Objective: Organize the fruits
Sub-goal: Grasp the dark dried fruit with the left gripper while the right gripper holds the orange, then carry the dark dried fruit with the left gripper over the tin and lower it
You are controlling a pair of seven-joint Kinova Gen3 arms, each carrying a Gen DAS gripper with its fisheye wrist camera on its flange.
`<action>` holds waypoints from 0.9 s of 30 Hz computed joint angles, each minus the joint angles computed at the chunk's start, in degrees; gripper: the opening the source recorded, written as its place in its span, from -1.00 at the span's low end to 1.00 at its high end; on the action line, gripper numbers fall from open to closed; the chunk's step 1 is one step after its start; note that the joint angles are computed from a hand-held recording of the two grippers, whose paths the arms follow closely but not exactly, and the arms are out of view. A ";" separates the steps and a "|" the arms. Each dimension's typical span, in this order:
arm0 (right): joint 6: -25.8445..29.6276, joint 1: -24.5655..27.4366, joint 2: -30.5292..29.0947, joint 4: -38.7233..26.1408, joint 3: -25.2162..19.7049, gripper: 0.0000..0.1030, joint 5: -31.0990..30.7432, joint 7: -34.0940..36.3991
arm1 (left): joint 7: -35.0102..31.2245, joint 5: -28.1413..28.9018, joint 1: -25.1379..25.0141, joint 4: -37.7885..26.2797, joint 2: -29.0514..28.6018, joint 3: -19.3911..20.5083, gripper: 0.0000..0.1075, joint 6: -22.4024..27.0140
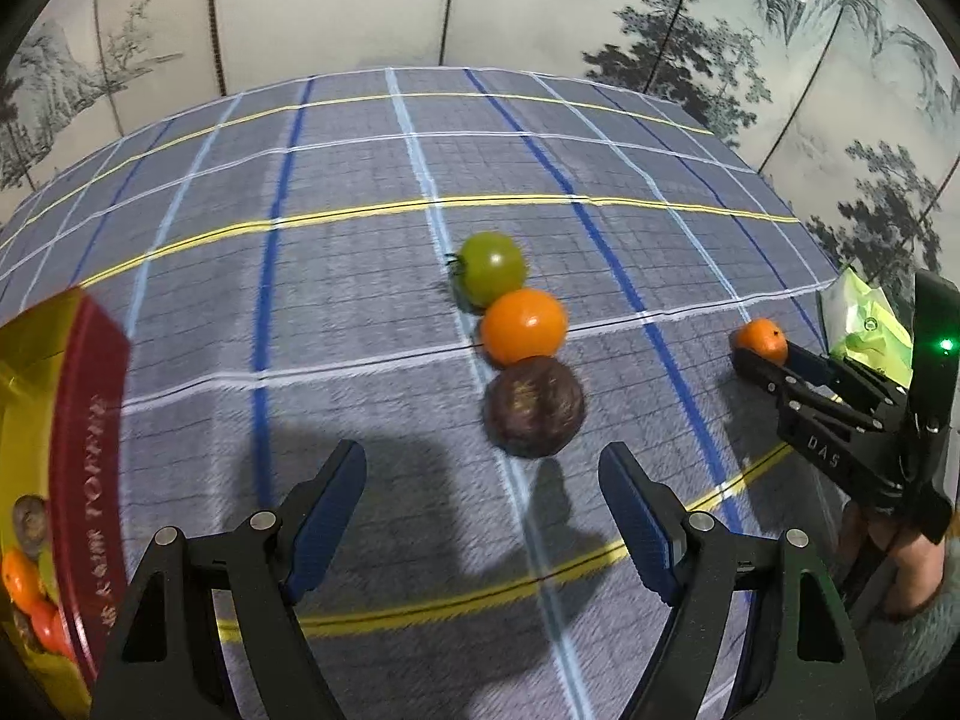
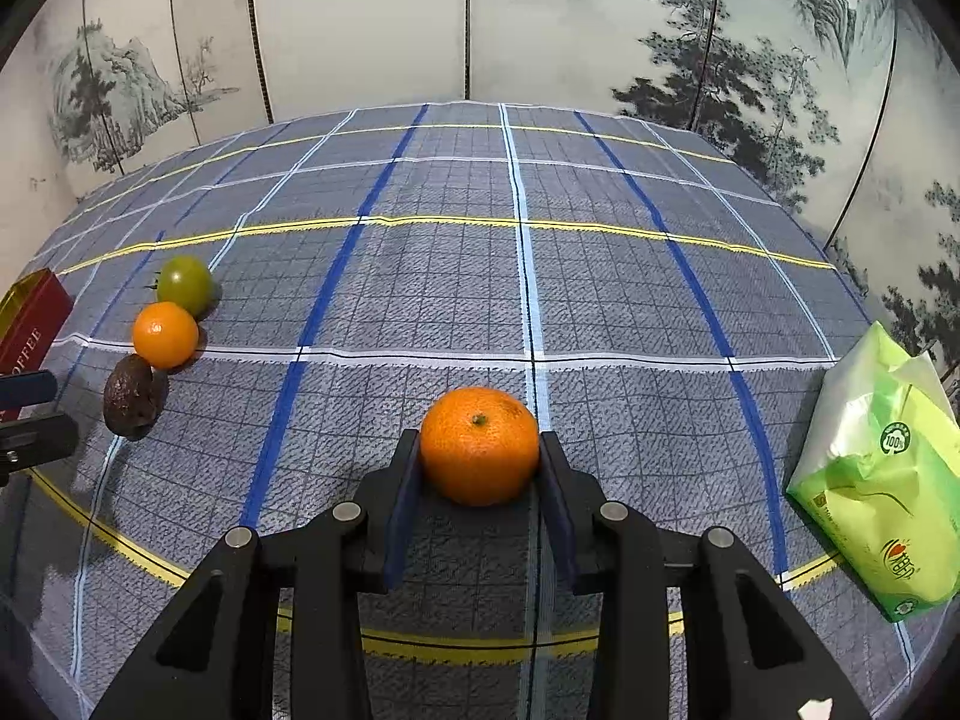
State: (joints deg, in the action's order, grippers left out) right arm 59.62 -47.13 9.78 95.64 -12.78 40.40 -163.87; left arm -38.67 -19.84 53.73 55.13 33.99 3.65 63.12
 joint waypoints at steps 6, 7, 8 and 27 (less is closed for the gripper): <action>-0.72 0.15 -0.11 0.20 0.05 -0.29 -0.24 -0.04 | -2.67 1.21 -0.55 -4.43 3.34 0.29 0.28 0.34; -0.84 0.21 -0.16 0.28 0.05 -0.29 -0.26 -0.05 | -2.97 1.45 -0.54 -5.12 3.84 0.13 0.23 0.61; -0.93 0.25 -0.23 0.39 0.03 -0.29 -0.28 -0.06 | -3.32 1.85 -0.67 -5.84 4.42 0.08 0.18 0.84; -0.74 0.33 -0.19 0.27 -0.03 -0.29 -0.29 -0.02 | -0.24 1.57 0.83 -1.80 2.01 -1.21 -0.27 2.61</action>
State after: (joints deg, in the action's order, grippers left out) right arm 58.88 -46.79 9.60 95.91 -12.81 40.10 -163.89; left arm -38.91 -18.28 54.56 53.33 35.99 2.44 65.73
